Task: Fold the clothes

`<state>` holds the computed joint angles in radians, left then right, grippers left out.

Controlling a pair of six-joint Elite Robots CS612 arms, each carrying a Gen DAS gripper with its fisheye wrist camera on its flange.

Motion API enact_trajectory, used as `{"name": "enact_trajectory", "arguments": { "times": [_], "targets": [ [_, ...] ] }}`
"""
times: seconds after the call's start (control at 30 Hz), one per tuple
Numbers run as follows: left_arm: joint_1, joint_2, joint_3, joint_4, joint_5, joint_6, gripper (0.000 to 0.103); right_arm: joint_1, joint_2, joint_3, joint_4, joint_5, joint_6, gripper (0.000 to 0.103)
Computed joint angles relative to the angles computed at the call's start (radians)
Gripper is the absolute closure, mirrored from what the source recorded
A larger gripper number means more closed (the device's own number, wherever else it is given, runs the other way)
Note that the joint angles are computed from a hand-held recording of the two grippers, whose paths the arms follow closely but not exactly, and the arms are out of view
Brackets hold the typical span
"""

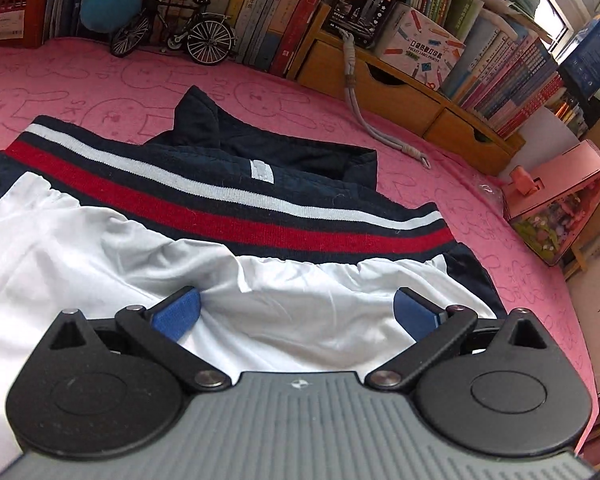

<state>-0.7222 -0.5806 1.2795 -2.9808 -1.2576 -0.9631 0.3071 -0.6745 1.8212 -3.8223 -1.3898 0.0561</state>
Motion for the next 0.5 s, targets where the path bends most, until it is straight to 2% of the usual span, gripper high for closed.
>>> {"name": "enact_trajectory", "arguments": {
  "times": [0.07, 0.1, 0.33, 0.4, 0.5],
  "targets": [
    [0.004, -0.016, 0.001, 0.058, -0.049, 0.046, 0.000, 0.001, 0.001, 0.000, -0.003, -0.001, -0.001, 0.077],
    [0.002, -0.021, 0.003, 0.076, -0.051, 0.059, 0.000, 0.001, 0.001, -0.001, -0.004, -0.001, -0.002, 0.077],
    [-0.003, -0.039, 0.026, 0.103, -0.049, 0.011, 0.000, 0.000, 0.003, -0.001, -0.007, 0.005, 0.004, 0.077],
    [-0.008, -0.049, 0.026, 0.149, -0.054, -0.015, 0.000, -0.002, 0.002, -0.001, -0.006, 0.009, 0.004, 0.077],
    [-0.023, -0.074, 0.028, 0.245, -0.062, 0.026, 0.000, -0.002, 0.003, -0.001, -0.007, 0.012, 0.007, 0.076]
  ]
}}
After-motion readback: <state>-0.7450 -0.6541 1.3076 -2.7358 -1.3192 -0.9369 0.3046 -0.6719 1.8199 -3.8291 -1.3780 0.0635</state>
